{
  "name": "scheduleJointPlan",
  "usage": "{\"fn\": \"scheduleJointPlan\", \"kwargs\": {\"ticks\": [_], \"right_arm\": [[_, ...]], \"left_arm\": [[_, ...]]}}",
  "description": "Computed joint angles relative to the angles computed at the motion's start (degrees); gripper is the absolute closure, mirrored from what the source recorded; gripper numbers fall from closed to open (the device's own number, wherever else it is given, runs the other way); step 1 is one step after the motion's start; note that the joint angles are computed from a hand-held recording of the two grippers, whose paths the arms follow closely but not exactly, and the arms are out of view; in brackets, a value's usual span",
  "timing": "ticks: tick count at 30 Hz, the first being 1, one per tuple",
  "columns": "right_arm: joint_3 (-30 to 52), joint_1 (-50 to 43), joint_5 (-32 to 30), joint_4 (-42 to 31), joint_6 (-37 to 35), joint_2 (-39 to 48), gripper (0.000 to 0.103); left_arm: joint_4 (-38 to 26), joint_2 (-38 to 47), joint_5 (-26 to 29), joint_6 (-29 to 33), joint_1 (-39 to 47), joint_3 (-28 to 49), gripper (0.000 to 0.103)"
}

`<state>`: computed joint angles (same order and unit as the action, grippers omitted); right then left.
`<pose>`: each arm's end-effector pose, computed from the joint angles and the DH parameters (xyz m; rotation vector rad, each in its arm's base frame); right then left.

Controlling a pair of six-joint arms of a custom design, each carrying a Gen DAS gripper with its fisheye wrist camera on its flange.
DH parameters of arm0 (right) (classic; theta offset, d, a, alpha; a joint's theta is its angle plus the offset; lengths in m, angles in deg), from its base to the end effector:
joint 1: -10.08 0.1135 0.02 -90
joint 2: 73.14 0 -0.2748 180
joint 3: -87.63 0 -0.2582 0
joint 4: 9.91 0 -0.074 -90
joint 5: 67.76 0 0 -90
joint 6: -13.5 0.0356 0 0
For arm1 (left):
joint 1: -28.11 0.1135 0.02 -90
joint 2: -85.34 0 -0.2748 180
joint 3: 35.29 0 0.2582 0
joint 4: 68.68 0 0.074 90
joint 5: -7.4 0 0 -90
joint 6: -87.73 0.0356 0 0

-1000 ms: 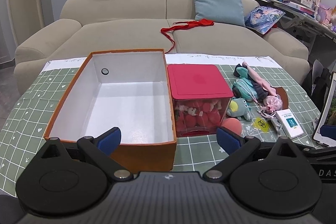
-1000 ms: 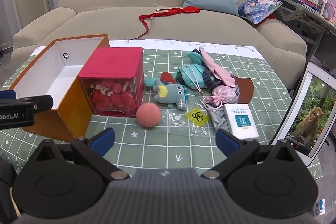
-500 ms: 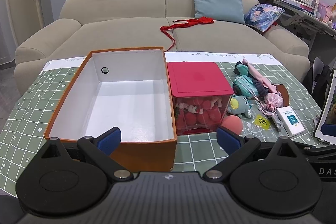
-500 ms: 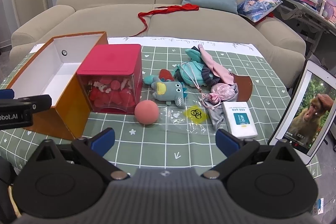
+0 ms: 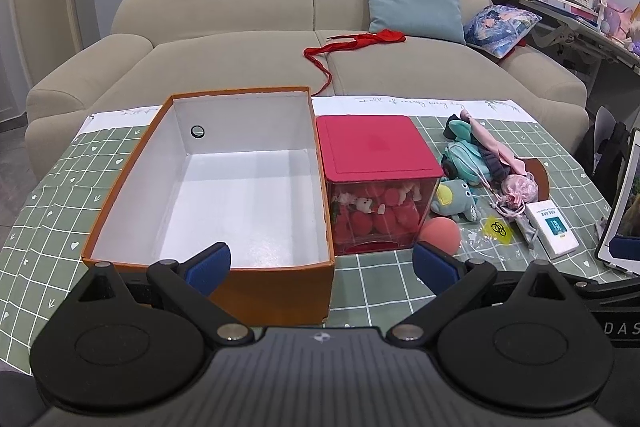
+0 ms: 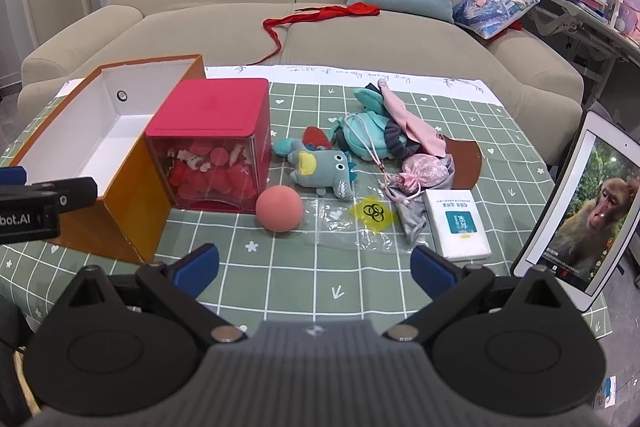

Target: Organize soft objects

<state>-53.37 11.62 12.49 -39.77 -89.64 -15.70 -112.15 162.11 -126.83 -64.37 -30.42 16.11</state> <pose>0.1894 0.0111 0.1820 -0.3838 2.3698 0.1112 0.1393 -0.1801 0.1776 -0.2459 2.2911 0.0895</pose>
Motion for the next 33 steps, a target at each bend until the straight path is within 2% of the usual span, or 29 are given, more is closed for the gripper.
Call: {"fn": "scheduleJointPlan", "kwargs": {"ticks": [8, 20, 22, 25, 30, 33], "right_arm": [[0.00, -0.19, 0.07, 0.18, 0.21, 0.23, 0.003], [0.38, -1.17, -0.06, 0.22, 0.20, 2.03, 0.003], [1.05, -2.79, -1.89, 0.28, -0.84, 3.61, 0.003], [2.33, -5.32, -1.47, 2.60, -3.14, 7.50, 0.003], [8.22, -12.08, -4.62, 6.35, -6.50, 20.63, 0.003], [10.82, -13.52, -3.42, 10.05, -8.42, 26.42, 0.003]], "left_arm": [[-0.24, -1.74, 0.21, -0.87, 0.91, -0.69, 0.000], [1.38, -1.17, 1.38, 2.22, 0.58, -0.63, 0.000], [3.48, -0.36, 1.87, 3.75, 0.27, -1.08, 0.000], [8.62, 1.23, 4.00, 7.29, 0.35, -1.93, 0.000], [15.98, 6.63, 7.04, 15.32, 1.08, -0.55, 0.000], [21.24, 10.75, 9.48, 21.29, 1.30, 0.98, 0.000]]}}
